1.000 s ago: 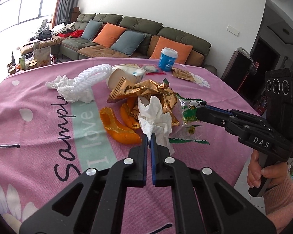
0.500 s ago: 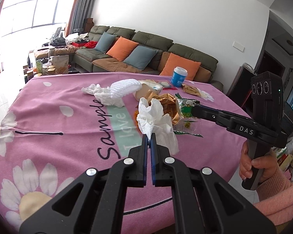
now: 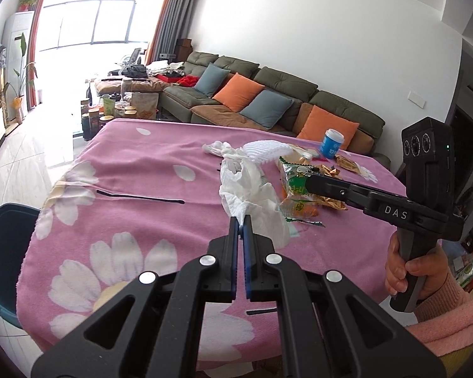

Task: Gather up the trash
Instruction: 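Carry the tissue with the left tool while the right tool carries the wrapper to the bin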

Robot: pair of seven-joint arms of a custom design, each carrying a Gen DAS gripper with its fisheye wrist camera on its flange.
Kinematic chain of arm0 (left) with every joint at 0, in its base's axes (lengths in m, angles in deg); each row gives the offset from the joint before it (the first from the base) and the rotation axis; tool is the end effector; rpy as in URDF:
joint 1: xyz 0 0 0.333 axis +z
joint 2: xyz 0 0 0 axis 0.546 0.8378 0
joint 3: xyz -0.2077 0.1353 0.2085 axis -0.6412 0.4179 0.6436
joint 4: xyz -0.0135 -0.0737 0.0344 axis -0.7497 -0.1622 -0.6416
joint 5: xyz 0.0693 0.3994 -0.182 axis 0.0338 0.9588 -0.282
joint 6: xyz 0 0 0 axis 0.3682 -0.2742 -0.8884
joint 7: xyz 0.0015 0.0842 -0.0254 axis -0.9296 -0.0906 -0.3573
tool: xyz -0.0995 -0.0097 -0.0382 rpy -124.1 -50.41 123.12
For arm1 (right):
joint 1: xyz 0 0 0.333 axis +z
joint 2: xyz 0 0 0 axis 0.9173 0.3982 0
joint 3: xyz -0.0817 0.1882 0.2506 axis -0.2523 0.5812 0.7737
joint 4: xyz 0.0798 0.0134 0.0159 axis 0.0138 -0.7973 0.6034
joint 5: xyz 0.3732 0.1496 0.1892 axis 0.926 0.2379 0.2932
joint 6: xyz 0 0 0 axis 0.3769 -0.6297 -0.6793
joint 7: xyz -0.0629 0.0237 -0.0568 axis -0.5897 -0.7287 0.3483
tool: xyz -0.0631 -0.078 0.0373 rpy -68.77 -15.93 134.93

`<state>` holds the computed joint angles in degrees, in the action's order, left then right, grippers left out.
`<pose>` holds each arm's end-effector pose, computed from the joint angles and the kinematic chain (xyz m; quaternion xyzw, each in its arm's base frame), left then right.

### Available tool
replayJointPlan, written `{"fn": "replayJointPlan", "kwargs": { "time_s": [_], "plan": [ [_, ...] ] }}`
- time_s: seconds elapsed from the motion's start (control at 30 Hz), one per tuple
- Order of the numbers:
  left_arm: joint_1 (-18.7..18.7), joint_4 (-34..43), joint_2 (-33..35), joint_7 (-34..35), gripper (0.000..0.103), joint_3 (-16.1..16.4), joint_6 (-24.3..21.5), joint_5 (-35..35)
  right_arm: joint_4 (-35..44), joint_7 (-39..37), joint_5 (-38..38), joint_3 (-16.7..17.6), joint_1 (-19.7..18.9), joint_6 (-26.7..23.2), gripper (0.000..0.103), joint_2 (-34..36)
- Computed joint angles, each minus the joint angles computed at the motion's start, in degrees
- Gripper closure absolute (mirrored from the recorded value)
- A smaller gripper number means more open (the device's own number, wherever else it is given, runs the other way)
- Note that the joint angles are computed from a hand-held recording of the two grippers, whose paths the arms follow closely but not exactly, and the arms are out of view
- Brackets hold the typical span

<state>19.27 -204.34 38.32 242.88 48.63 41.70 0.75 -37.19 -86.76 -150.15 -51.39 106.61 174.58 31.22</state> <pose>0.5177 -0.2384 0.4986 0.2219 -0.8462 0.4842 0.0147 0.3146 0.5005 0.5132 -0.4439 0.7383 -0.2927 0.4149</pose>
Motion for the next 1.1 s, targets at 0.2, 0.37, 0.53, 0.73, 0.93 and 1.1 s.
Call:
{"fn": "replayJointPlan", "kwargs": {
  "time_s": [0.2,0.37,0.53,0.73,0.93,1.1],
  "plan": [
    [1.6,0.2,-0.1,-0.9,0.1,1.2,2.0,-0.5,4.0,-2.8,-2.0,-1.7,-0.7,4.9,0.095,4.0],
    [2.9,0.6,0.2,-1.5,0.1,1.9,3.5,-1.1,7.7,-5.2,-3.2,-3.3,-0.6,8.0,0.095,7.3],
    [4.2,0.7,0.2,-2.1,0.1,2.6,5.0,-1.7,11.5,-8.2,-3.9,-5.1,-0.3,11.2,0.095,10.6],
    [5.5,1.0,0.6,-3.0,0.1,3.2,7.6,-2.4,16.3,-11.8,-3.6,-7.2,0.3,15.1,0.095,14.6],
    [6.9,2.2,1.9,-4.3,0.1,3.5,10.5,-2.5,21.2,-16.1,-2.3,-9.4,1.0,18.3,0.095,18.5],
    [8.0,3.0,2.7,-6.2,0.1,3.7,12.5,-2.1,25.4,-19.7,-0.9,-11.3,1.6,21.1,0.095,21.8]
  ]
}}
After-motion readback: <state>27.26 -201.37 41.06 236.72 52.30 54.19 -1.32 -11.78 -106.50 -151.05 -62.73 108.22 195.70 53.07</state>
